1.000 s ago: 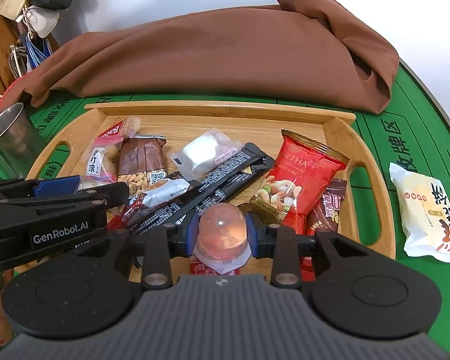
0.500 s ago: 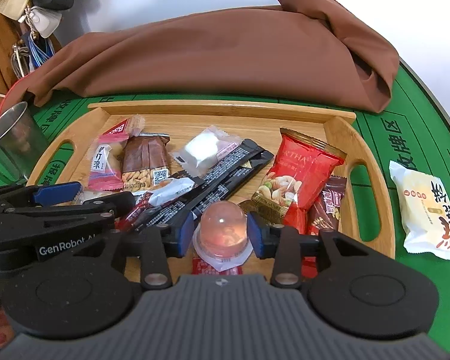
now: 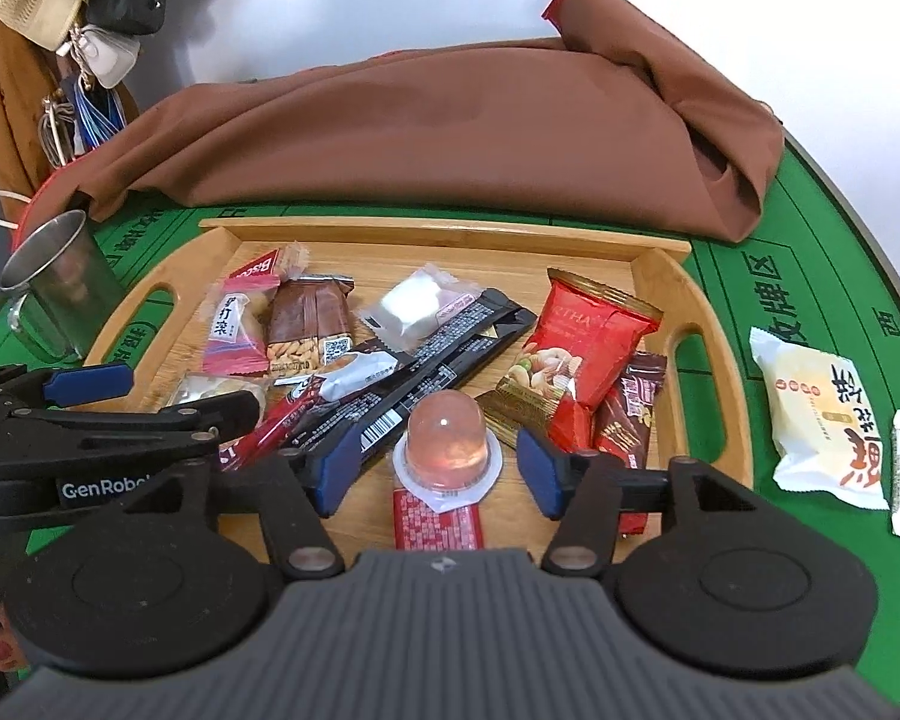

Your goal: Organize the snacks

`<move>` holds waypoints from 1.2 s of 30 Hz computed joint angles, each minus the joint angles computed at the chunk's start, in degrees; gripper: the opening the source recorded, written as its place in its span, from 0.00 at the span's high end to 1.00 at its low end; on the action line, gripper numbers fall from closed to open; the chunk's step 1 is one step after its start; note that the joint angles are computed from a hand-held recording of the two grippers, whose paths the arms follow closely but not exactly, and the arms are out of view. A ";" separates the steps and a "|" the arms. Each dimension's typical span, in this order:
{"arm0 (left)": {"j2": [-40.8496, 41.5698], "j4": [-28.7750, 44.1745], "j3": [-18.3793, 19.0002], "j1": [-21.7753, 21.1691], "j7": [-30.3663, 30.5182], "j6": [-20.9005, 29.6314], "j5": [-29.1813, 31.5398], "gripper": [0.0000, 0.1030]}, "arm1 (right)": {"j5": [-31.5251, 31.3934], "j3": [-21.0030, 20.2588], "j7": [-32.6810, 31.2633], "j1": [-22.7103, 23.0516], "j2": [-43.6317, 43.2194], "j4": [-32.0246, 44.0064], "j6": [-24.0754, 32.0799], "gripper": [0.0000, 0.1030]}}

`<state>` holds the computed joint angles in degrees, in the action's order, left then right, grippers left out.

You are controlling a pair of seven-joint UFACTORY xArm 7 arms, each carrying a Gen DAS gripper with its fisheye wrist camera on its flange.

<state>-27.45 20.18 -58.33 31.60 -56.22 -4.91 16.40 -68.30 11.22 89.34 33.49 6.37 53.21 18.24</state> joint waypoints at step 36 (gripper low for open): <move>-29.41 -17.25 25.83 -48.09 -8.65 20.21 1.84 0.00 | -14.60 12.36 21.28 -3.70 -21.43 -17.99 4.17 0.01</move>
